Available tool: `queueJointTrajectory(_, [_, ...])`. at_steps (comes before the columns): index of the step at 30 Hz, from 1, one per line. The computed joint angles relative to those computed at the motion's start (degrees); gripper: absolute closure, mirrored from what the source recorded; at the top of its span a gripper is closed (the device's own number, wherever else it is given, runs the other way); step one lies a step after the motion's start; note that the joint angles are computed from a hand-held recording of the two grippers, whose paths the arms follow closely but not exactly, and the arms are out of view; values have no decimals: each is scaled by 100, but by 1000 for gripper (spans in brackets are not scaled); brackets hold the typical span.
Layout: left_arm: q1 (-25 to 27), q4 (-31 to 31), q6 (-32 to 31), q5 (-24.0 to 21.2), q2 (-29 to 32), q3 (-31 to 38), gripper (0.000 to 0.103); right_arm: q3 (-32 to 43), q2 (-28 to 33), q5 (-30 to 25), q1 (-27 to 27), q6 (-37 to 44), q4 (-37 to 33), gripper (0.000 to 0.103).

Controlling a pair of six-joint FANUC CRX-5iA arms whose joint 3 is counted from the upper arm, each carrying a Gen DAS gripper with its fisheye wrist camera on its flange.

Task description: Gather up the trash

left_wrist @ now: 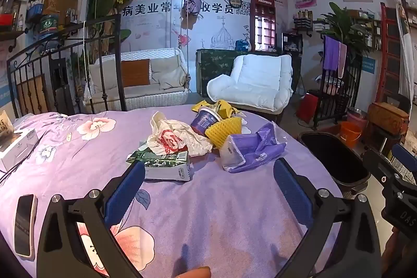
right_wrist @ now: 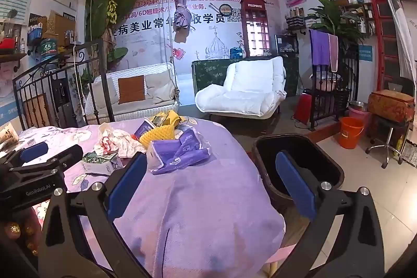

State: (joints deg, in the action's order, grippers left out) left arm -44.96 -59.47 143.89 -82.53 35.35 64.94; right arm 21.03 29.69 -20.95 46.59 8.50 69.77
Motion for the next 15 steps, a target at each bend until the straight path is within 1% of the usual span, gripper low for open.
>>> queueJointTrajectory(1, [-2, -6, -26, -12, 7, 11, 5, -65, -18, 72, -41, -212, 200, 5])
queueJointTrajectory(3, [3, 10, -15, -13, 0, 11, 5, -74, -26, 68, -39, -185, 178, 5])
queueJointTrajectory(6, [22, 70, -111, -23, 20, 57, 5, 0, -14, 42, -3, 92, -127, 5])
queueJointTrajectory(9, [31, 64, -99, -11, 86, 118, 5, -5, -13, 14, 37, 27, -68, 5])
queueJointTrajectory(10, [22, 60, -69, -2, 104, 124, 5, 17, -31, -8, 52, 171, -216, 5])
queueJointTrajectory(12, [23, 63, -55, -4, 115, 142, 5, 45, -16, -14, 54, 202, -241, 5])
queueJointTrajectory(13, [-4, 44, 41, 23, -38, -98, 5, 40, -13, -12, 54, 181, -217, 5])
queueJointTrajectory(15, [1, 48, 40, 29, -16, -73, 5, 123, 59, -27, 56, 179, -215, 5])
